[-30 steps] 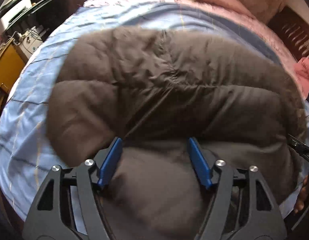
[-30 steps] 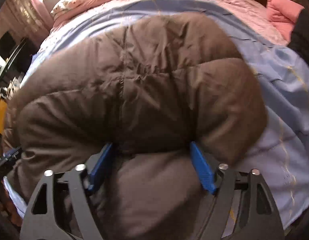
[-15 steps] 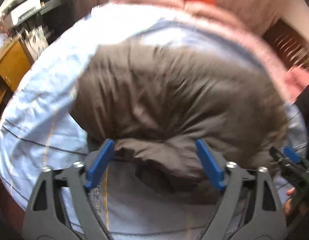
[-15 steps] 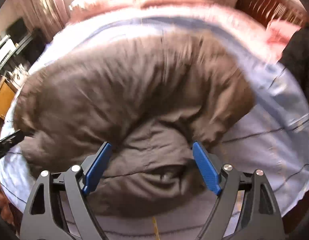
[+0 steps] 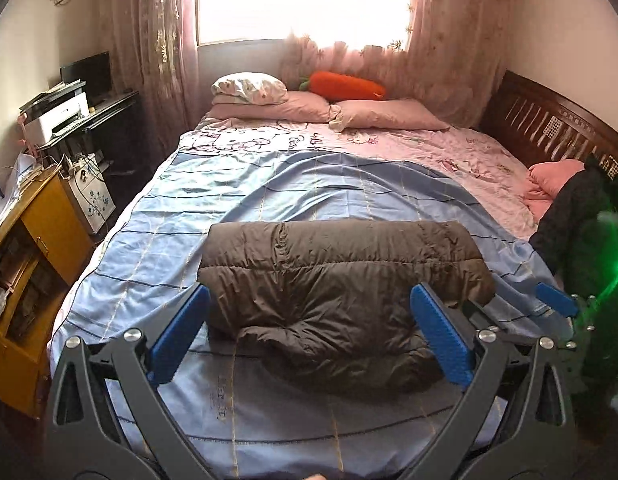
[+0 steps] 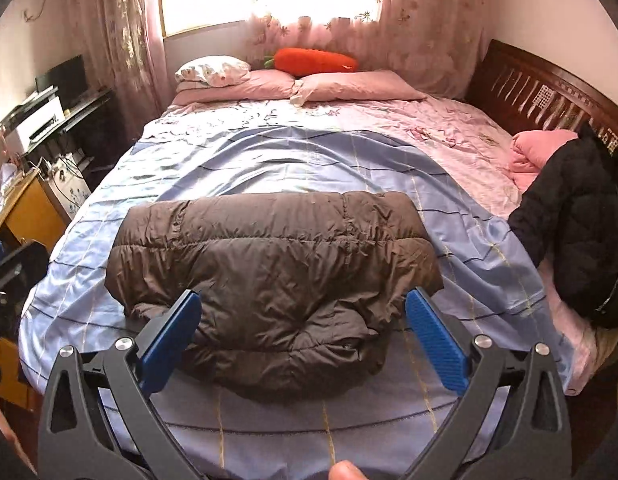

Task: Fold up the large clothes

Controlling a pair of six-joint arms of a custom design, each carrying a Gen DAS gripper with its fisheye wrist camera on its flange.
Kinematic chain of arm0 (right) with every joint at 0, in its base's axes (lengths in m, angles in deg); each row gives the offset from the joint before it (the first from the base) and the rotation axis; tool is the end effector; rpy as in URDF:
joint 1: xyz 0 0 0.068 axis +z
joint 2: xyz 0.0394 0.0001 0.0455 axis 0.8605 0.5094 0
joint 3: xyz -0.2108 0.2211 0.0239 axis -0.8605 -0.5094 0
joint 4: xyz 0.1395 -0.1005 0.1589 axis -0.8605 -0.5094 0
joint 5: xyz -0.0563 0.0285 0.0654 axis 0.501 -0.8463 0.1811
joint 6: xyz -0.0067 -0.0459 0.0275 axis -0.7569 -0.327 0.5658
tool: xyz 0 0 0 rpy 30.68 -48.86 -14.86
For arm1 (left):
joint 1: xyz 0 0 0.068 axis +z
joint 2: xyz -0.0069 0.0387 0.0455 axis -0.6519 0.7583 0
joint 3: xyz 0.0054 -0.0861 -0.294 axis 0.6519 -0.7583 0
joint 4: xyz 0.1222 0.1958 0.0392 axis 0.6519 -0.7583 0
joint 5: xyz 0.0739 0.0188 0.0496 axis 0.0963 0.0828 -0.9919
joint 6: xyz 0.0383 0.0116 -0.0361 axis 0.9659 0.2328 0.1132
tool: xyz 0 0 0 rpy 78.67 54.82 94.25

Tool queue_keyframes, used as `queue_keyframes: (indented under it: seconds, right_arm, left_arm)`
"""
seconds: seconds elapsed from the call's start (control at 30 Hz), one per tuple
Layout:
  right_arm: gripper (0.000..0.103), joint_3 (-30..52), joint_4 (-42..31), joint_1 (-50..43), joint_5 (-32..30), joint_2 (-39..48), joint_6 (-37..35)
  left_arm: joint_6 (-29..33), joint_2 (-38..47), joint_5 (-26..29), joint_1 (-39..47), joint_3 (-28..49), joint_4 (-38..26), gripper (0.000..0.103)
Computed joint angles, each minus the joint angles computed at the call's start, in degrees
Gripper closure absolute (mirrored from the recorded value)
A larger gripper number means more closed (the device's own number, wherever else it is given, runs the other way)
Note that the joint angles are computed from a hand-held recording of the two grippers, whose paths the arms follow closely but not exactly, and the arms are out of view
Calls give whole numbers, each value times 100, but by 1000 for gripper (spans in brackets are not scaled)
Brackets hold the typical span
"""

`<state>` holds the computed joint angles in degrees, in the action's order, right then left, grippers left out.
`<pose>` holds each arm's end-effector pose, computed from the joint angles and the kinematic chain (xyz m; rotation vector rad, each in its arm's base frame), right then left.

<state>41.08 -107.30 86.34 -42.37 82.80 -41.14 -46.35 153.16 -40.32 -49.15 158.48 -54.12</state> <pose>0.2723 0.1300 0.3440 -0.2100 2.3838 0.0556 0.2295 -0.0259 0.3868 -0.2493 2.2583 0.0525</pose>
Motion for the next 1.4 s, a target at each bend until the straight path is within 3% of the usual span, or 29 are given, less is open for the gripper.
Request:
queue_keyframes:
  seconds: [0.4, 1.4]
  right_arm:
    - [1, 479, -767, 72, 74, -92, 374]
    - [1, 548, -888, 440, 250, -228, 454]
  left_arm:
    - [-35, 35, 215, -238, 299, -283, 2]
    - [28, -59, 120, -219, 454, -470, 2]
